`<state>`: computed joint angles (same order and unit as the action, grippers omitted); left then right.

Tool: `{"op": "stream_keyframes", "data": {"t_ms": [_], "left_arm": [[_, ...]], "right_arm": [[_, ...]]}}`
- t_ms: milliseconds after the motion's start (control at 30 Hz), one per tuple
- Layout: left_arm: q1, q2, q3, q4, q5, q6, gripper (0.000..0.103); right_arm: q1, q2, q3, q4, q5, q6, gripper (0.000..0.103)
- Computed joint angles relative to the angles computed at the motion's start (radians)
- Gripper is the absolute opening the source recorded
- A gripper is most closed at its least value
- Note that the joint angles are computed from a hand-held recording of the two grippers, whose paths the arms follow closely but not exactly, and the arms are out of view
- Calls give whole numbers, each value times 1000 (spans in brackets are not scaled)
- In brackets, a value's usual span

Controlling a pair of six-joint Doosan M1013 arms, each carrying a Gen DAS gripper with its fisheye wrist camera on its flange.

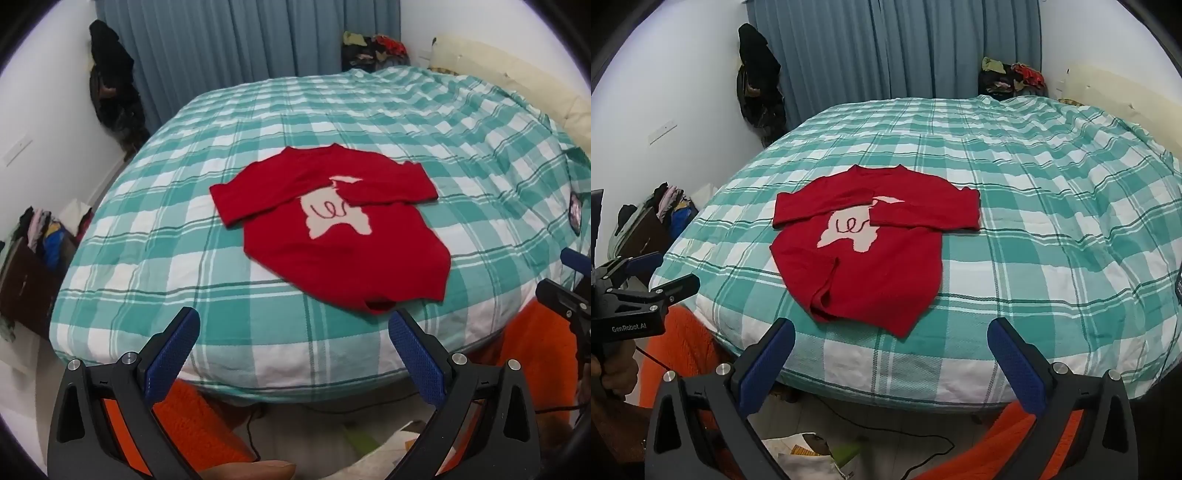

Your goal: Fold small clothes

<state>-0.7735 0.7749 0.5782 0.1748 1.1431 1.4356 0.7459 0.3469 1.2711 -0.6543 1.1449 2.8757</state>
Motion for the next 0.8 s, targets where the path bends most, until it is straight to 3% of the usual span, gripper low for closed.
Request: {"op": "stream_keyframes", "data": {"t_ms": [800], "left_arm": [[-15,-1,9,75,16,-19,102]], "right_arm": [[0,-2,6,11,-12,4,103]]}}
